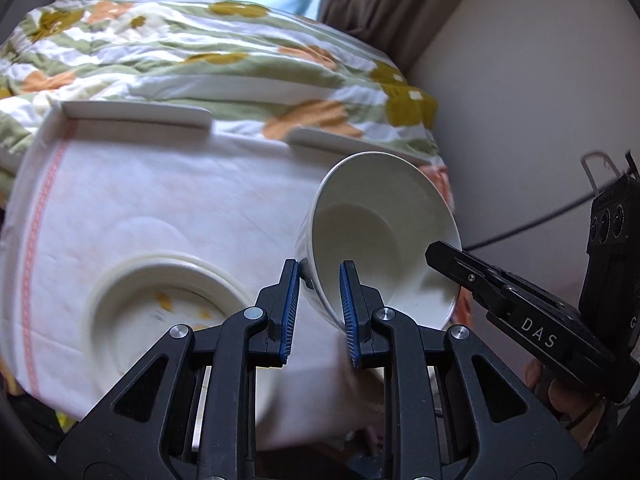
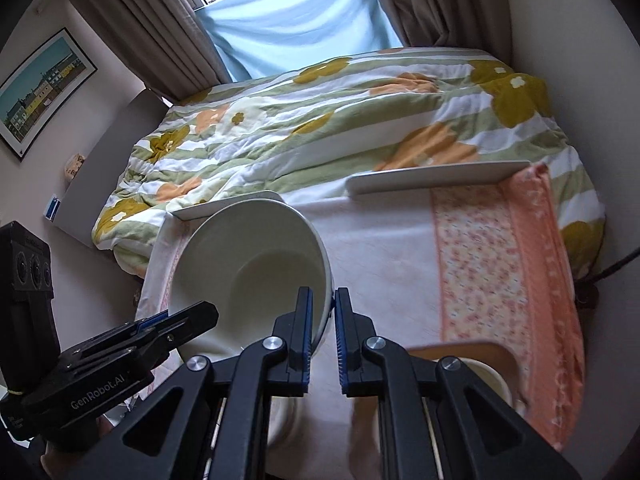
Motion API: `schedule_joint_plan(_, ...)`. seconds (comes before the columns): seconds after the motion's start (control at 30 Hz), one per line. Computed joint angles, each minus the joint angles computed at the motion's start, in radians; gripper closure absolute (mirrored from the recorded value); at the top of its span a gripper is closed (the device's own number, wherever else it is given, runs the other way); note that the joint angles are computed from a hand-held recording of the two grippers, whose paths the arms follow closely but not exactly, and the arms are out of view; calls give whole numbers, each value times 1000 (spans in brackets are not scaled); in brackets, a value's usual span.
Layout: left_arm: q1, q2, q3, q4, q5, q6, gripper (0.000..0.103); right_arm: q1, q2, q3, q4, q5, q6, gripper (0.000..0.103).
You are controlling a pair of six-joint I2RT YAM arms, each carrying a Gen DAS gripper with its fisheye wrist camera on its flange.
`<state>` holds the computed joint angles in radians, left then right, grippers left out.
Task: Organize plates and bowls
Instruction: 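Carry the small white bowl with both grippers and lower it into the cream bowl, then open both grippers, release the small bowl and pull back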
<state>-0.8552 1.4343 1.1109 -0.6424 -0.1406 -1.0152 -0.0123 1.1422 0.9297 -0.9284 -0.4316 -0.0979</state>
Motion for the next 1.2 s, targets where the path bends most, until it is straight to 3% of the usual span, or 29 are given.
schedule_joint_plan(0.27,-176,223,183,-11,-9,-91,85,-387,-1,-16,-176,-68,-336,93)
schedule_joint_plan(0.47,-186,308,233,-22,33,-69,85,-542,47,-54,-197,-77,-464,93)
schedule_joint_plan(0.77,-181,358,232,-14,69,-47,85,-612,78,-108,-183,-63,-528,93)
schedule_joint_plan(1.2,-169,404,230,-6,97,0,85,-586,75,-170,-128,-37,-493,93)
